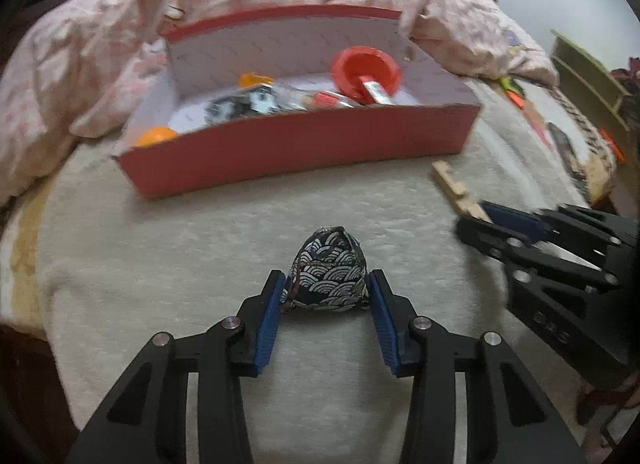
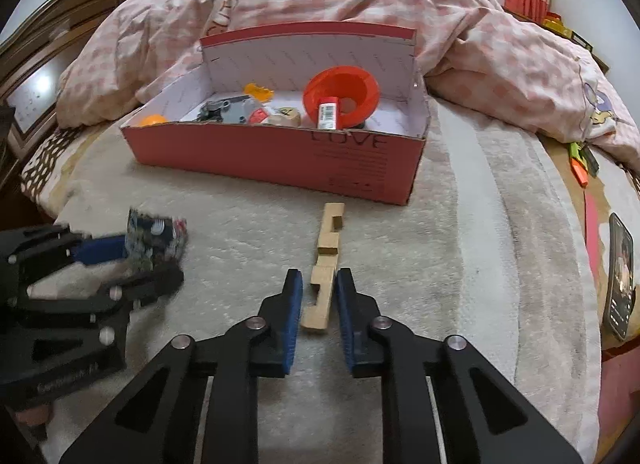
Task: Organize objects
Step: 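Grasp the patterned fabric pouch with the left tool while the right tool grasps the wooden block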
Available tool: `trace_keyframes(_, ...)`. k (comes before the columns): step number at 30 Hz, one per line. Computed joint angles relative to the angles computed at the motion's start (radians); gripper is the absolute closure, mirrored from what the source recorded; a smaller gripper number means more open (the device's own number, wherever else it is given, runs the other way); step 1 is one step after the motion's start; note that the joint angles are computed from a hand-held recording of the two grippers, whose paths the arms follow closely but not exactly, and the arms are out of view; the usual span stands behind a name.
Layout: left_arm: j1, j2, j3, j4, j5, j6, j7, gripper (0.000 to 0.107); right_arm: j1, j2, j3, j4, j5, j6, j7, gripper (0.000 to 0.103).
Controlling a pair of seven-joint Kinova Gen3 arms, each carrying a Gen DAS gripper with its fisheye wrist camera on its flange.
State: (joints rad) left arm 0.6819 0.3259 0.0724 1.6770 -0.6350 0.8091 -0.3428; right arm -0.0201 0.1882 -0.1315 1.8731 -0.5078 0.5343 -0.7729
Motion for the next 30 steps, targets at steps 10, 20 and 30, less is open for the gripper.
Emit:
trace_keyframes(10, -0.061, -0.029, -0.009, 0.063, 0.008, -0.064, 0.030, 0.062, 0.000, 0.011, -0.002, -0.012, -0.012, 0.028, 0.019, 0.085)
trace_keyframes(20, -0.061, -0.020, -0.020, 0.069, -0.002, -0.099, 0.026, 0.052, 0.022, 0.035, -0.008, -0.031, -0.062, 0.050, 0.037, 0.082)
trace_keyframes(30, -0.049, -0.019, -0.023, 0.066, -0.008, -0.093, 0.027, 0.052, -0.013, 0.009, -0.006, 0.002, -0.001, -0.012, -0.014, 0.084)
